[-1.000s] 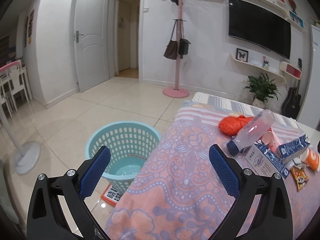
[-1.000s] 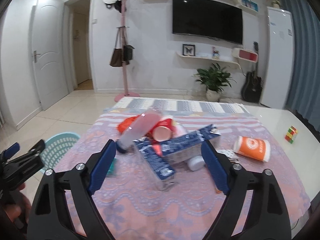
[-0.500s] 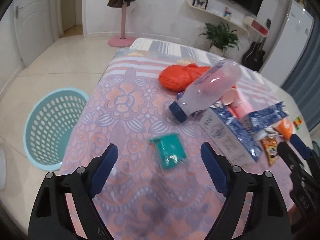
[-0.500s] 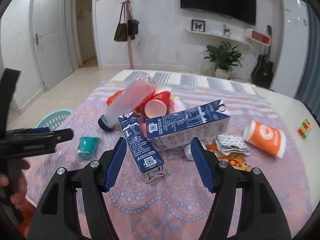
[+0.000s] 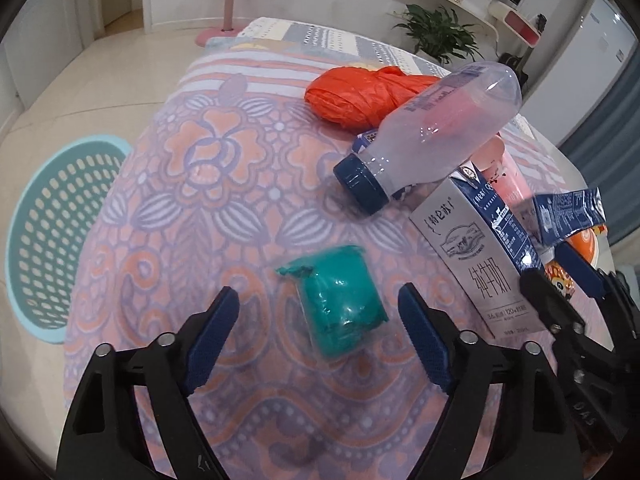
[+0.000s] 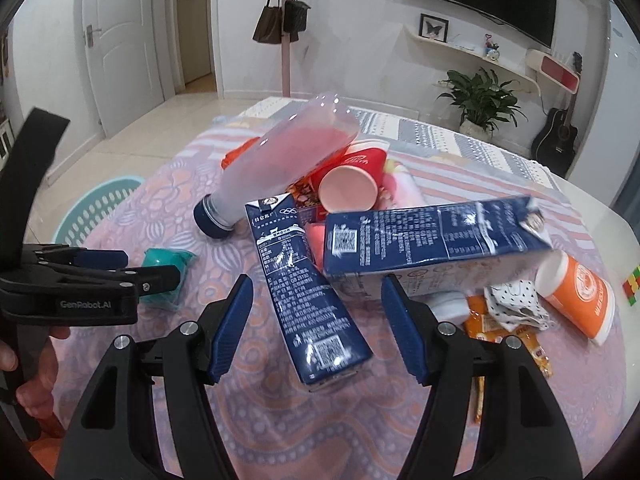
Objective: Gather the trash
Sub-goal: 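Grasp the teal packet with the left tool while the right tool grasps the blue milk carton, then carry both items over the blue basket and open both tools to drop them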
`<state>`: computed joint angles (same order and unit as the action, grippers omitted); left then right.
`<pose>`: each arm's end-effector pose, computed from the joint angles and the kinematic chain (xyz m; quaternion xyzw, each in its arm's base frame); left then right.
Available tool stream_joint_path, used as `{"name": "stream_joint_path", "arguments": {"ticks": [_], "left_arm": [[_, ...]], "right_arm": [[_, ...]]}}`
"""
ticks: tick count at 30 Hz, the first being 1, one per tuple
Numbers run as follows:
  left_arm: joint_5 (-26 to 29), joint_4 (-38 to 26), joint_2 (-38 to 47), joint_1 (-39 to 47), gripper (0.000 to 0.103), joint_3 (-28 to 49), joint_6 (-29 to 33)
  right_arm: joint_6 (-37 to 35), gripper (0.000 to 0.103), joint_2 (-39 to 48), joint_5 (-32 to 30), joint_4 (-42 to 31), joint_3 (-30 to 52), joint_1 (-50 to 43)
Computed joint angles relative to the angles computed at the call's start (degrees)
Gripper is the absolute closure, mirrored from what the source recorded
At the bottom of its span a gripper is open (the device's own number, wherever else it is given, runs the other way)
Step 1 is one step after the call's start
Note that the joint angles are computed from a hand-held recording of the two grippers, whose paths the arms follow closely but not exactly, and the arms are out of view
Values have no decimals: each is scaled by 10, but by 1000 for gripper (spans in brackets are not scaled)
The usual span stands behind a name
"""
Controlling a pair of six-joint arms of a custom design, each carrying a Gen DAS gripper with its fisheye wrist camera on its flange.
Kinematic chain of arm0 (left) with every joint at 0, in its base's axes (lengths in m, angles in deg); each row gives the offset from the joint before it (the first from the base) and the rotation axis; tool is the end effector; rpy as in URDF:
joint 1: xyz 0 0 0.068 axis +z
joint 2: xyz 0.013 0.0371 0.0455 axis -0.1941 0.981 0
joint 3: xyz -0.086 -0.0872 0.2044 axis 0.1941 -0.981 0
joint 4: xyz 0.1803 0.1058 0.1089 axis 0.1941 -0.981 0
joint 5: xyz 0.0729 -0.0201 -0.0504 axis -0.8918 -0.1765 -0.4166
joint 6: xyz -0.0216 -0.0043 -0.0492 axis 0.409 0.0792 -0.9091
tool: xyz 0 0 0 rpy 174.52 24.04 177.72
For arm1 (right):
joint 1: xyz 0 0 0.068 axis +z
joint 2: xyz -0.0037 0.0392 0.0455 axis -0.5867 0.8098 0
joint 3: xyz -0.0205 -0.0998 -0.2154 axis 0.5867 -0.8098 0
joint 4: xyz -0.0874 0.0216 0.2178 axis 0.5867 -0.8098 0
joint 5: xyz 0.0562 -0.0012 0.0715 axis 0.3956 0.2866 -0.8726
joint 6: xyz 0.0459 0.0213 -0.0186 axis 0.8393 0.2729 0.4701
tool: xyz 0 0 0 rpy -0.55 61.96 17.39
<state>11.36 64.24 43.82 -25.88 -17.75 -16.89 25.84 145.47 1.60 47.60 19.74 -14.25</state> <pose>0.3155 -0.0900 0.1126 0.1084 0.9611 -0.1349 0.2152 0.2284 0.0793 0.1722 0.0144 0.9270 -0.0186 0.3742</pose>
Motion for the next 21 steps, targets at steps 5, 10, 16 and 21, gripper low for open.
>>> {"name": "stream_joint_path", "arguments": {"ticks": [5,10,16,21], "left_arm": [[-33,-4,11,-25,37,6,14],[-55,4,6,-31,65,1,22],[-27,23,-36,-5,66,-29,11],[-11,20,-115,25,66,-58,18]], "right_arm": [[-7,40,56,-18,3,30,-10],[-15,60,92,-32,-3,54,-11],[2,71,70,-77,-9,43,-3],[20,71,18,-117,-25,39,27]]}}
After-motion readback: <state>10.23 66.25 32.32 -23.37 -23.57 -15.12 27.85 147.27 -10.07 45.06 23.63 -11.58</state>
